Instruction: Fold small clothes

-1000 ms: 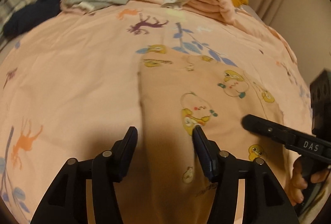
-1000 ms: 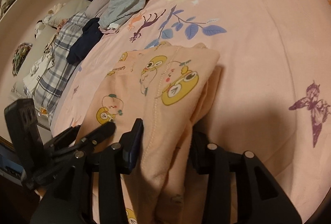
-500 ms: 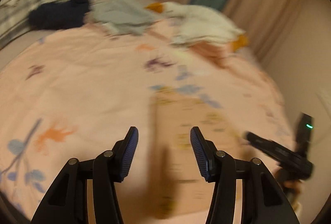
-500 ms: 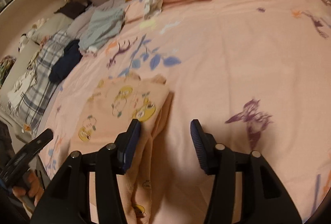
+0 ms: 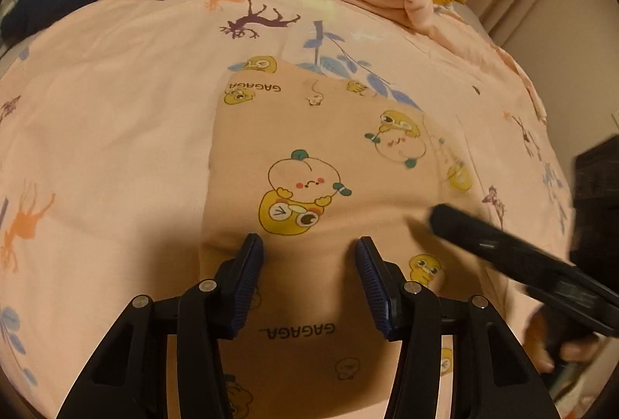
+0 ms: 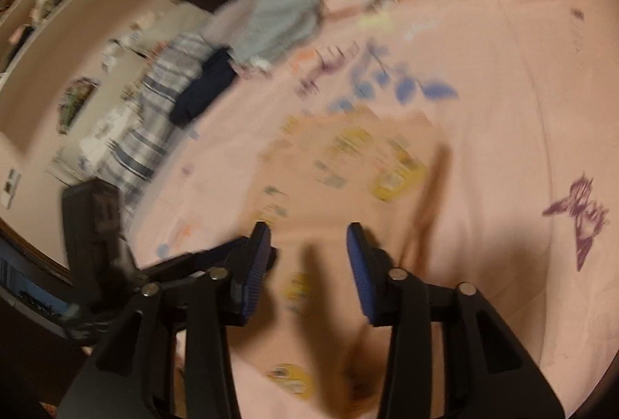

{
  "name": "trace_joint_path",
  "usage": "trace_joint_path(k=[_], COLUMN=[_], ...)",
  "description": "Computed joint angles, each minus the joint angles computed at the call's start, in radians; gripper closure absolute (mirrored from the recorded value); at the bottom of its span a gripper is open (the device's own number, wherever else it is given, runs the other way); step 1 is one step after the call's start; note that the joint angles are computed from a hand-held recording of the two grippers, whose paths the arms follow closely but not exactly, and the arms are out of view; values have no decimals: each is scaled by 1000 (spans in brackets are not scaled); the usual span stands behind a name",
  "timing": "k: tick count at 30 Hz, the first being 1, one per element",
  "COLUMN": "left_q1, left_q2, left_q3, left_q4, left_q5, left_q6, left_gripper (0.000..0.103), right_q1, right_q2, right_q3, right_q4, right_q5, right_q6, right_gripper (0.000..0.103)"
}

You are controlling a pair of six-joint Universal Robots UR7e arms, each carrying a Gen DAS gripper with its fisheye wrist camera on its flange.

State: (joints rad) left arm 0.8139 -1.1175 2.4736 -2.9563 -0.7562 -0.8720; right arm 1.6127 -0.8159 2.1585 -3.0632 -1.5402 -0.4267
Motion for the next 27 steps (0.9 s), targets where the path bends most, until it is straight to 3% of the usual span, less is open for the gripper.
trace_joint_path(k=[3,7,12,16,20,24,27], left_q1=[-2,-14,-17,-35,-48,-50,-58], left_q2=[7,39,40,18,-3,-12,-23], left_q3=[-9,-33,-43,-53,-43,-22,-13], left_q4=[28,92,129,229,261,220,230], left_q5=[13,63,74,71,56,39,25], left_q6=[-14,-43,-49,-72,-81,-56,-71], left_gripper=[50,50,50,50,50,50,50], right_q1=[-12,-19,15,33,35,58,56], right_q2=[22,17,42,26,-26,-35,-22], right_q3=[-24,-11,5,-2,7,38,38], right_q4=[13,4,-87,-59,48,37,27], right_q5=[-13,-9,-80,-109,-84,-148,-166], right_q6=[72,58,-6,-28,-101,-201,-193], right_gripper=[89,89,88,83,66,64,64])
